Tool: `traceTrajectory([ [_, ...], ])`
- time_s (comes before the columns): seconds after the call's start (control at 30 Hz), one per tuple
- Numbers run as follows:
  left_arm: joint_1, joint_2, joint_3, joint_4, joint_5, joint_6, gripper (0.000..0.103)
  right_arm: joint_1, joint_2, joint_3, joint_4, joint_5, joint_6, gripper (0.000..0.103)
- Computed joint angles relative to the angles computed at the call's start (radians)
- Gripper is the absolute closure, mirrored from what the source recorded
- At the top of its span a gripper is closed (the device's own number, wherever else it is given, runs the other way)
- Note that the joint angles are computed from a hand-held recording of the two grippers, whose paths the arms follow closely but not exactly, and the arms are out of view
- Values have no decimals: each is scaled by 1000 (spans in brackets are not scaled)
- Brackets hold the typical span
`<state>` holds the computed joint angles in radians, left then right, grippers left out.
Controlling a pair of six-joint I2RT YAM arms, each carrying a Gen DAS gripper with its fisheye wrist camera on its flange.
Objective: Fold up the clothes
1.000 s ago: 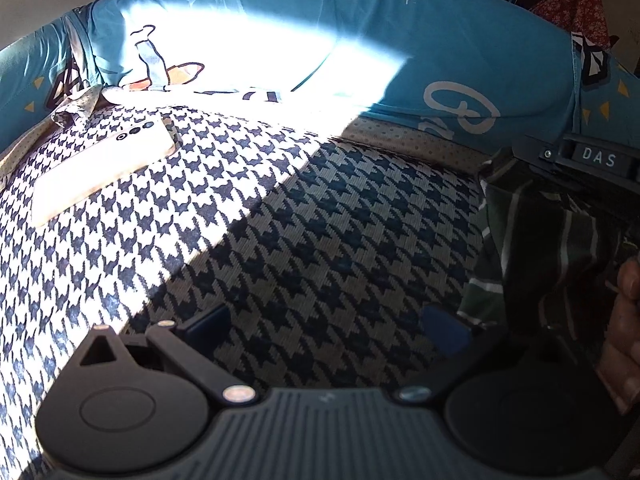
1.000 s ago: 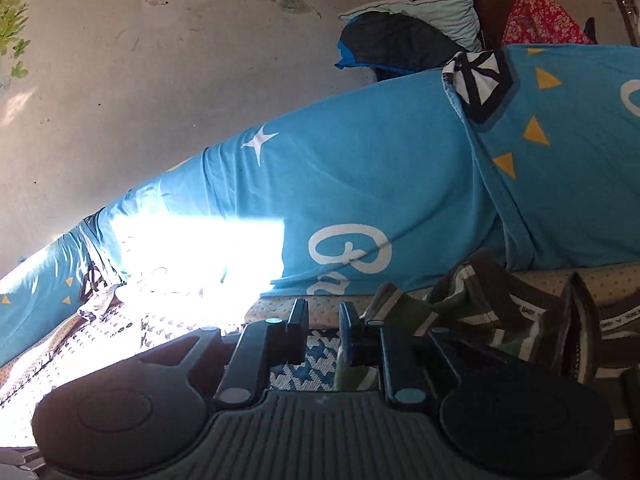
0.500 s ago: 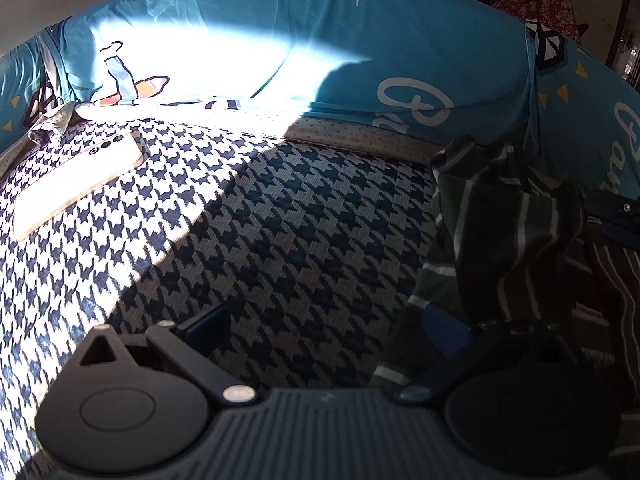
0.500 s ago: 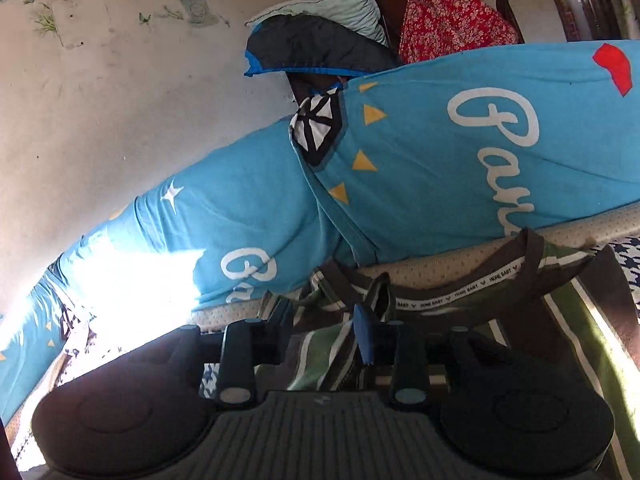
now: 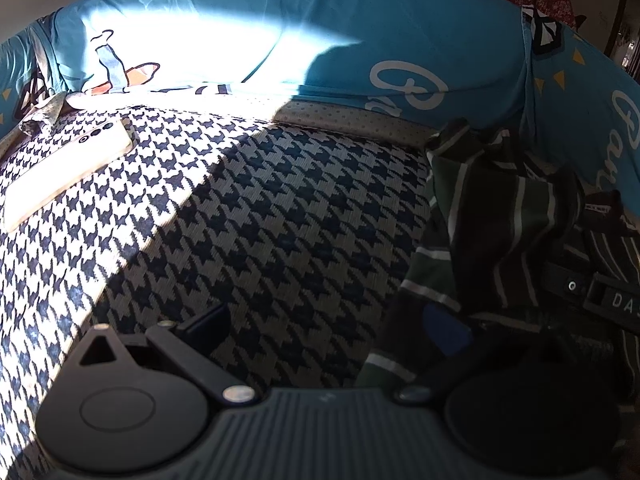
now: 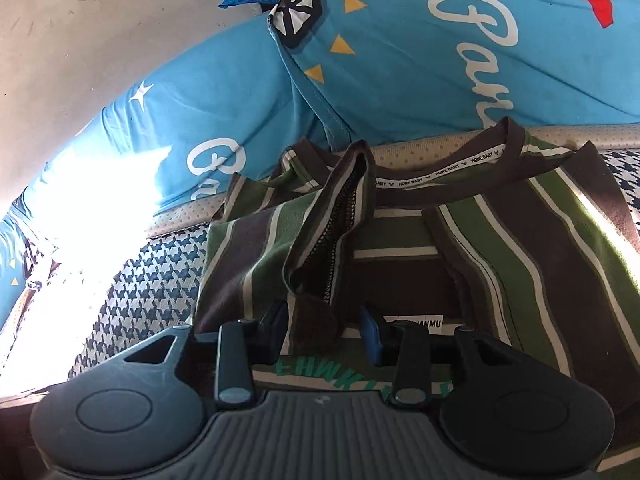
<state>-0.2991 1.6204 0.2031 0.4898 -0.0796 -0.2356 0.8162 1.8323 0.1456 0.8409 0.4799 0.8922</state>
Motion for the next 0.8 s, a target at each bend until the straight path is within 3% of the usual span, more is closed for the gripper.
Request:
traceTrajectory([
  [0.2, -36, -5, -24, 29, -2, -4, 0, 32, 24, 17, -5, 37, 0, 93],
  [0.27, -59, -2, -30, 41, -13, 3, 0, 52, -28, 19, -79, 58, 32, 98],
  [0.37, -68, 9, -29, 44, -20, 5, 0, 85, -108, 26, -197, 90, 83, 99],
  [0.53, -55, 18, -24, 36, -42, 8, 0, 176, -334, 73, -570, 140, 227, 99],
  [0.67, -41, 25, -12, 24, -64, 11, 0, 164, -328, 90, -653, 0, 278, 99],
  [0.8, -44, 40, -7, 33, -94, 11, 0, 190, -354, 66, -674, 13, 280, 96],
])
